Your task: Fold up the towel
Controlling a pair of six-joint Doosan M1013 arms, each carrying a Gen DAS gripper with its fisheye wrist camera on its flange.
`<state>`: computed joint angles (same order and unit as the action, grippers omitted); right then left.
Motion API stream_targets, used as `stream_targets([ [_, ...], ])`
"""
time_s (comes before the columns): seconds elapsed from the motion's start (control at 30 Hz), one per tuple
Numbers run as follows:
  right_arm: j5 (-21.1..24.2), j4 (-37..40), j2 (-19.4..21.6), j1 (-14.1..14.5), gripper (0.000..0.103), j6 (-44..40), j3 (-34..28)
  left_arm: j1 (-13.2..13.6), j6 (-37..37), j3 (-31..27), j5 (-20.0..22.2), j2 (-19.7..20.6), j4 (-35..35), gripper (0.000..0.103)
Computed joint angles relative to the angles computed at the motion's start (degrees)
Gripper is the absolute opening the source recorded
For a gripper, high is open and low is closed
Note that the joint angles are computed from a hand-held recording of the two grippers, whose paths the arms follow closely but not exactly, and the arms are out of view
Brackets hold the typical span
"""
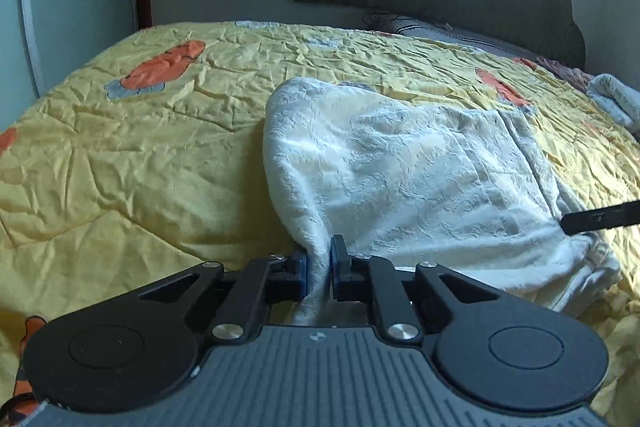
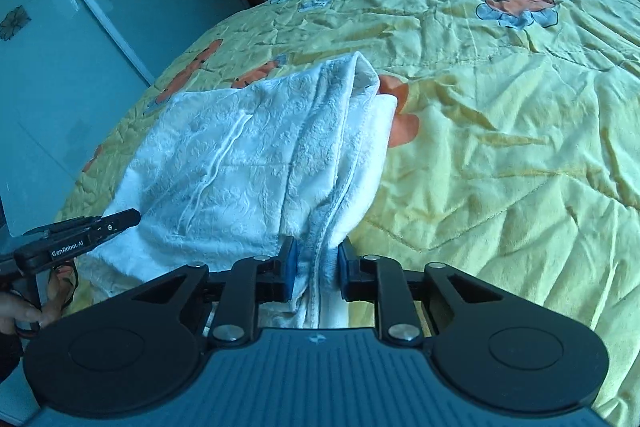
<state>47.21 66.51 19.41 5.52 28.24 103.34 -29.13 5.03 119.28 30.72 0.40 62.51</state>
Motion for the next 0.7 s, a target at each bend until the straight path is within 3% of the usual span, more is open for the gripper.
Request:
stream_targets([
  [0.07, 0.2, 1.4, -0.3, -0.6, 0.032, 1.6, 0.4, -0.8, -2.3, 0.7, 0.9, -0.7, 3.2, 0.02],
  [0.13, -2.3, 5.0, -2.3, -1.5, 0.038, 2.7, 2.4, -2.4, -4.7, 1.5, 3.6, -2.4, 6.3, 0.034],
  [0.2, -1.0, 10.9, -4.2, -2.3, 0.038, -2.9, 4.4, -5.5, -12.7, 3.8, 6.6, -4.5, 18.1, 0.036],
  [0.23, 0.5, 12.2, -4.9, -2.1, 0.038, -5.4, 4.8, -6.8, -14.6, 4.7, 7.7, -5.0, 23.0, 0.042],
  [0.3, 0.4, 10.5, -5.9, -0.3, 0.038, -7.7, 4.7, -9.3, -12.4, 5.3, 8.6, -4.9, 27.8, 0.056],
  [0.33, -0.1, 9.0, -6.0, 0.9, 0.038, -8.8, 4.3, -10.1, -8.3, 4.9, 7.9, -4.2, 27.4, 0.061],
  [0.4, -2.0, 5.1, -5.6, 2.9, 0.036, -8.5, 3.5, -10.9, -1.0, 3.9, 7.3, -2.3, 23.5, 0.058],
  [0.47, -3.1, -1.7, -4.5, 4.1, 0.035, -3.9, 2.6, -10.0, 3.5, 3.4, 3.8, -1.8, 16.9, 0.049],
  [0.6, -1.1, 4.3, -3.9, 2.4, 0.034, -10.8, 4.9, -7.6, -1.1, 4.3, -1.1, -2.2, 15.3, 0.049],
  [0.7, -5.2, 2.0, -5.1, 4.0, 0.035, -11.9, 5.1, -7.0, -2.5, 4.0, -1.2, -1.4, 16.4, 0.054],
])
